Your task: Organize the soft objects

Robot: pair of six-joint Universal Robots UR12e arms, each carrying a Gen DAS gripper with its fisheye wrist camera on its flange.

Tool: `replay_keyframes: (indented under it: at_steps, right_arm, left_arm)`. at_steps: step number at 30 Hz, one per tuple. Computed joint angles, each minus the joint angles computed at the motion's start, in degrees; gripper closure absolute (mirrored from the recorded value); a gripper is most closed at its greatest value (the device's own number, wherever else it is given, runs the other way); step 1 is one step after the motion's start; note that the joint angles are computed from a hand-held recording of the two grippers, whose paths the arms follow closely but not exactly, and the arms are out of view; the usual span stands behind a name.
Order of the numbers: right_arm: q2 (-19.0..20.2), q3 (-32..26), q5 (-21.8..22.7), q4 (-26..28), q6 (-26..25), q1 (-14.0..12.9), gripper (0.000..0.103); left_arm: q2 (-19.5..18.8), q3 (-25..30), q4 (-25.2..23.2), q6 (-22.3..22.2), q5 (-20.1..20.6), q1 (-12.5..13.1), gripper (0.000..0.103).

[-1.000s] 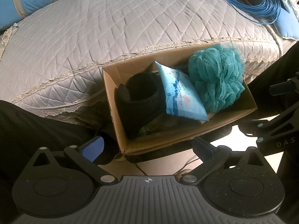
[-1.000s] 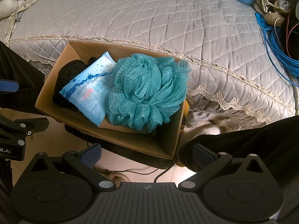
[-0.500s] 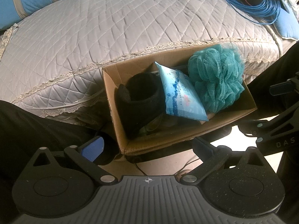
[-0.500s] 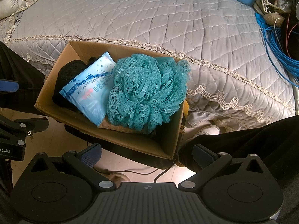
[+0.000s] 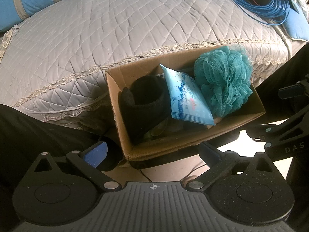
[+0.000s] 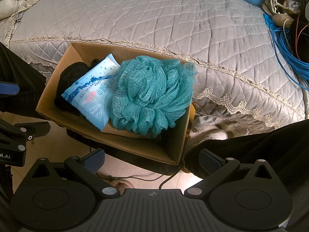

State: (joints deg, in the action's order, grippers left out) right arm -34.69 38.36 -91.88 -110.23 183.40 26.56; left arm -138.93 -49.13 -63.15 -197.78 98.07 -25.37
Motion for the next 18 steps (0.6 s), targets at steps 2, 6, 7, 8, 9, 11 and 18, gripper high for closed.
replay_keyframes:
  at_steps: [2, 6, 7, 8, 9, 11, 18]
  right_arm:
    - [0.01, -0.02, -0.02, 0.01, -0.02, 0.00, 0.000]
    - [0.02, -0.04, -0.03, 0.01, 0.01, 0.01, 0.000]
    - [0.03, -0.06, -0.03, 0.01, 0.03, 0.02, 0.000]
    - [0.03, -0.06, -0.03, 0.01, 0.03, 0.02, 0.000]
    - [0.03, -0.06, -0.03, 0.01, 0.03, 0.02, 0.000]
    - [0.02, -0.02, -0.05, -0.03, 0.04, 0.04, 0.000]
    - [0.01, -0.01, -0.06, -0.05, 0.05, 0.04, 0.000]
  left_arm:
    - [-0.01, 0.01, -0.01, -0.01, 0.00, 0.00, 0.000]
    - [-0.03, 0.06, -0.07, -0.03, 0.02, 0.00, 0.000]
    - [-0.03, 0.06, -0.07, -0.03, 0.02, 0.00, 0.000]
    - [-0.02, 0.05, -0.05, 0.00, 0.00, 0.01, 0.000]
    - [-0.02, 0.05, -0.05, 0.00, 0.00, 0.01, 0.000]
    - [-0.02, 0.05, -0.05, 0.00, 0.00, 0.01, 0.000]
    - [0.44, -0.81, 1.20, -0.72, -0.38, 0.05, 0.000]
